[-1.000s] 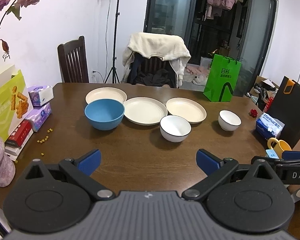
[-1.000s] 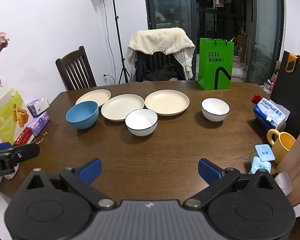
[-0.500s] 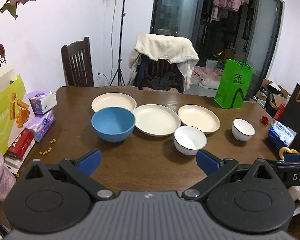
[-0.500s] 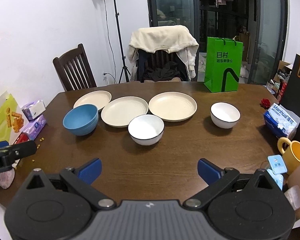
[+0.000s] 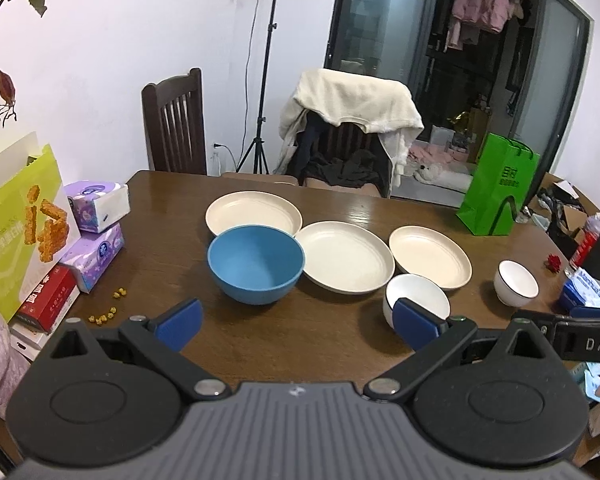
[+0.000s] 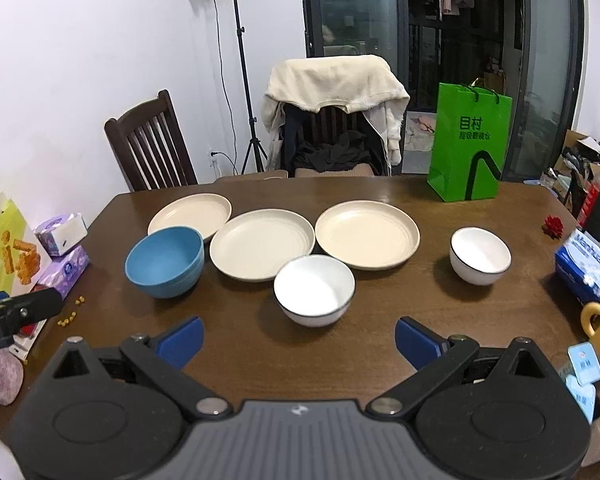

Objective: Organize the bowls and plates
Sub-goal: 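Move both grippers across the table toward a large cream plate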

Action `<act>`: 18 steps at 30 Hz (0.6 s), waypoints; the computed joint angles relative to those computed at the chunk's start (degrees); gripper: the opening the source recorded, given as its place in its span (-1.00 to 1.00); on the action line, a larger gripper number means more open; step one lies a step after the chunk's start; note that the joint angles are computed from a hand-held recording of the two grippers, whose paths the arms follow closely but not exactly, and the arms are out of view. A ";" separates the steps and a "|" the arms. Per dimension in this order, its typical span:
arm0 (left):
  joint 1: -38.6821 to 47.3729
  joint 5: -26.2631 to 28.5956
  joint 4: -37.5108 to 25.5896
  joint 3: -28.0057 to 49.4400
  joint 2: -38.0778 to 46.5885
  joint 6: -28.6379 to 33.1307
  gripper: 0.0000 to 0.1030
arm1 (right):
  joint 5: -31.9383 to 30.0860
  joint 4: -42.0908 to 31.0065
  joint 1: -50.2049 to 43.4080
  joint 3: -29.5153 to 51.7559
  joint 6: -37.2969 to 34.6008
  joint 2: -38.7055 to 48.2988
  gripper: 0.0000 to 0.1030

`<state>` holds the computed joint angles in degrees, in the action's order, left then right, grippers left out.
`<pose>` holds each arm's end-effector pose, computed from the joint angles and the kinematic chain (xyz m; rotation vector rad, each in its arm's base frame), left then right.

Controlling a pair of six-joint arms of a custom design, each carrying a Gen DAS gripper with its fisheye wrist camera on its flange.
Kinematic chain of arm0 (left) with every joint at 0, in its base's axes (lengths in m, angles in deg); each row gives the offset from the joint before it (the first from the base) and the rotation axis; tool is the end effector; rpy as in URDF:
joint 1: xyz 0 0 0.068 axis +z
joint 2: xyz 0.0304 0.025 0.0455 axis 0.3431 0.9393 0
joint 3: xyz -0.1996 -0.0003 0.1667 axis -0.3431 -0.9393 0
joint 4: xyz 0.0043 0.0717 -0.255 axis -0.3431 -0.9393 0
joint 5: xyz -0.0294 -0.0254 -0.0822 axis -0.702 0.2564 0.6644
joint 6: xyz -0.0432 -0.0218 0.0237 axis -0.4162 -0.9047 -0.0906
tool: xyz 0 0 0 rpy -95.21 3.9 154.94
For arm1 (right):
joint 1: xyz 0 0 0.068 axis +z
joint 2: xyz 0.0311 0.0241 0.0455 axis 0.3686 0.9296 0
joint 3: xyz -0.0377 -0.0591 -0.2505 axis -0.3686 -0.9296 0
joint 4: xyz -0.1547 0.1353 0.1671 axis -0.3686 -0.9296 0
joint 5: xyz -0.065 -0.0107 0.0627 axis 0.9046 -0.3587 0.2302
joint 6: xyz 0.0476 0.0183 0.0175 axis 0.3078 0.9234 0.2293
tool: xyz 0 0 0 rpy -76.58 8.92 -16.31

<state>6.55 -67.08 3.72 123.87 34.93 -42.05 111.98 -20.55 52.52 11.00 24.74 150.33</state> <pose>0.2899 -0.0797 0.2641 0.4850 2.1983 -0.4053 0.1995 0.0951 0.2513 0.5557 2.2528 -0.1357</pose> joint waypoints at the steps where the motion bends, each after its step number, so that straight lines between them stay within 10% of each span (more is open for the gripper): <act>1: 0.15 0.24 0.17 0.66 0.72 -0.14 1.00 | -0.93 1.23 -1.31 0.45 -1.45 0.74 0.98; 18: -6.87 -9.80 0.30 16.14 17.91 -10.52 1.00 | -22.16 18.05 -24.05 10.24 -27.24 16.94 0.99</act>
<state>-0.31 -76.88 4.03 140.01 52.85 -52.57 89.82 -2.50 28.47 21.24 -2.51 167.26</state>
